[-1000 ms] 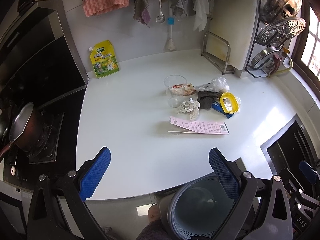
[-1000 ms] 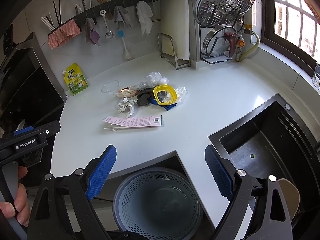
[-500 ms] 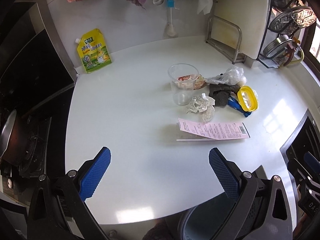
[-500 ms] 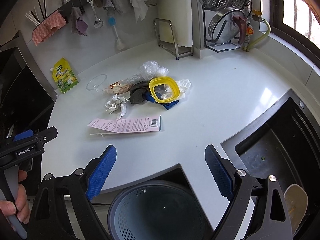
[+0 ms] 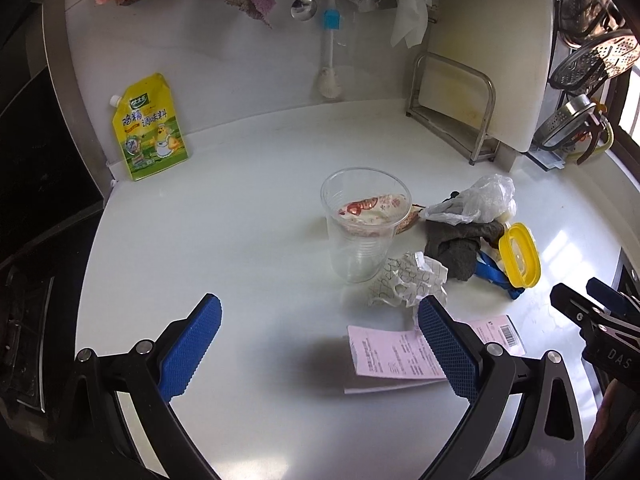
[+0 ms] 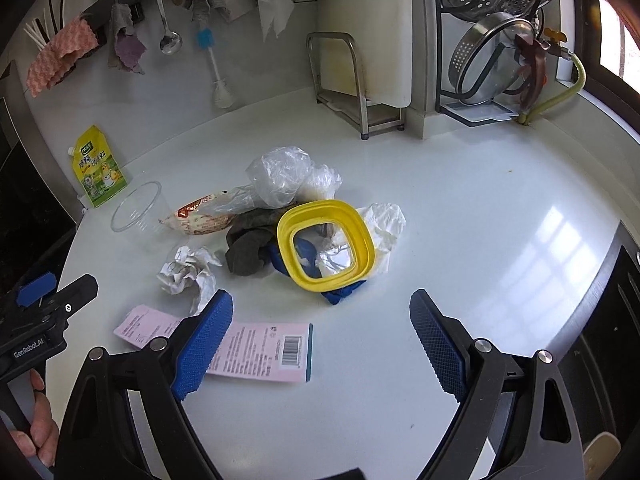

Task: Collect trash
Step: 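Grasp the yellow-rimmed lid with the right tool while the left tool grasps the clear cup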

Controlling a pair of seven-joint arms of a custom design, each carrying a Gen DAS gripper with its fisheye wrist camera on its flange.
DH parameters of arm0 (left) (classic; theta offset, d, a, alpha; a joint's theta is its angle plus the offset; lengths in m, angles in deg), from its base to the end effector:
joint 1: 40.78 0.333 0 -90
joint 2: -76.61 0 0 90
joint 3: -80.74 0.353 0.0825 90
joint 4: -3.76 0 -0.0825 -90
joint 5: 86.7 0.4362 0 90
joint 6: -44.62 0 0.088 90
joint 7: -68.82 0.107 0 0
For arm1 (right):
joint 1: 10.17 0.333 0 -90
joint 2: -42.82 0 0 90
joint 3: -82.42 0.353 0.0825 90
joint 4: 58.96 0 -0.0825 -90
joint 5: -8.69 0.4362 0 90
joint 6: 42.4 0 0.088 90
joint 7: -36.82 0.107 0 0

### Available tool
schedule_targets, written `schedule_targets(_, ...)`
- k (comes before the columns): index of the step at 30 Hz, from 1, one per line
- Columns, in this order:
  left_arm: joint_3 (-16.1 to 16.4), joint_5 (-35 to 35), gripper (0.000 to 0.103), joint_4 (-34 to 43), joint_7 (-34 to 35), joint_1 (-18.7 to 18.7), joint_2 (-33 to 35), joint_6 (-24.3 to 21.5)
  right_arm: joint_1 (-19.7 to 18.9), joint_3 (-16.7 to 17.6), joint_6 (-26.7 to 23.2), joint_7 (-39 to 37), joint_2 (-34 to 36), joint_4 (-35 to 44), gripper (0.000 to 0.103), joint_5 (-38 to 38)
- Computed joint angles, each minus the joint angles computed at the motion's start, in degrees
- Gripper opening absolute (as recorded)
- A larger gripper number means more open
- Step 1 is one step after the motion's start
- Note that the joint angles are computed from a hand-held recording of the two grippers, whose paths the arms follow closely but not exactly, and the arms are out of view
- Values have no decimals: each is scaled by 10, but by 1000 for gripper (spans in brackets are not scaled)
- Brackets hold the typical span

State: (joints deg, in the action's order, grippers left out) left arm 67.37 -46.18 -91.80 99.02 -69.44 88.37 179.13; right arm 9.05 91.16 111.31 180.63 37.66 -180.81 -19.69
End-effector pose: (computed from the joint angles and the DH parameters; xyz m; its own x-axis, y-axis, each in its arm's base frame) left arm 0.5511 -0.4648 0.5623 -0.0491 -0.9987 -0.0158 -0.7432 0.0471 -0.6674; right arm 0.5310 0.3015 0.5331 -0.0183 -0.9892 -0.1452 -0.7547 0.1089 -0.6470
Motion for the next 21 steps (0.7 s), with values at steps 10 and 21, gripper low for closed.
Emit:
schedule_targets(10,11,5,97,22,22,-5,37,23,5,-29,35,-85,80,49,86,49)
schedule_targets(21,22,-37,97,22,62,-4,52,80,13,-46,22,-152,125,92,86,94)
